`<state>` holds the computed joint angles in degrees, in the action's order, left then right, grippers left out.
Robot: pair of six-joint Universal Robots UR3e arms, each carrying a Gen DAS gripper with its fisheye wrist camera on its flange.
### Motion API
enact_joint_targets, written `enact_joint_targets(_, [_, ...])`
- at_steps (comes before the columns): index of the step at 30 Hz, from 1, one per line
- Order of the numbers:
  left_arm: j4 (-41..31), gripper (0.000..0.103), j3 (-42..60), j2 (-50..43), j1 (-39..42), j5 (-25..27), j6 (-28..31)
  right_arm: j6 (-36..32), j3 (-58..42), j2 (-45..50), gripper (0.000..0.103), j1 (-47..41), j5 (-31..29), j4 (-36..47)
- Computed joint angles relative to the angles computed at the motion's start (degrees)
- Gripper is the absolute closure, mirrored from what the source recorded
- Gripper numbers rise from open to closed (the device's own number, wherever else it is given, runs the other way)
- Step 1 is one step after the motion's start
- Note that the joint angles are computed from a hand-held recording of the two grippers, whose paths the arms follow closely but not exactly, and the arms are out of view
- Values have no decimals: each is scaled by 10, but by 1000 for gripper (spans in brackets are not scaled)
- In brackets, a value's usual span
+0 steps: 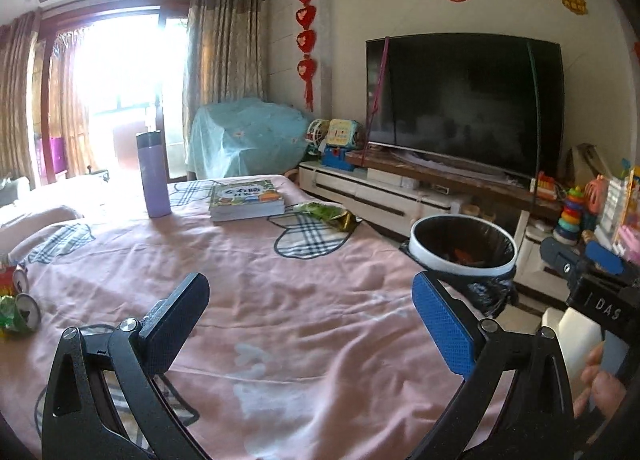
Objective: Collect trash
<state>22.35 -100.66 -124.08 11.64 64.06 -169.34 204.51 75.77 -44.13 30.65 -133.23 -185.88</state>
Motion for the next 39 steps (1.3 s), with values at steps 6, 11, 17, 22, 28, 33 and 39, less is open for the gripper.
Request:
enact_joint_targets(6, [38, 0, -15, -1, 0, 11, -5, -23, -18, 10, 0, 14, -27, -5])
enact_joint_targets(11, [47, 0, -19, -1, -4, 23, -6, -37, -25, 16, 0, 22, -40, -27])
enact_joint_targets(17, [72, 0, -26, -2, -11, 38, -3, -43, -33, 22, 0, 25, -50, -32])
enact_joint_targets(22, [82, 0, -29, -4, -19, 53, 5, -44, -40, 25, 0, 28, -56, -28])
enact_joint_targets(28, [75, 0, -25, -6, -23, 55, 5, -42, -40, 25, 0, 28, -56, -25])
enact_joint_targets(33, [75, 0, -28, -6, -23, 54, 6, -37, -37, 24, 0, 30, -58, -23])
enact_joint_targets(39, [79, 0, -31, -7, -19, 45, 4, -36, -34, 25, 0, 27, -51, -25])
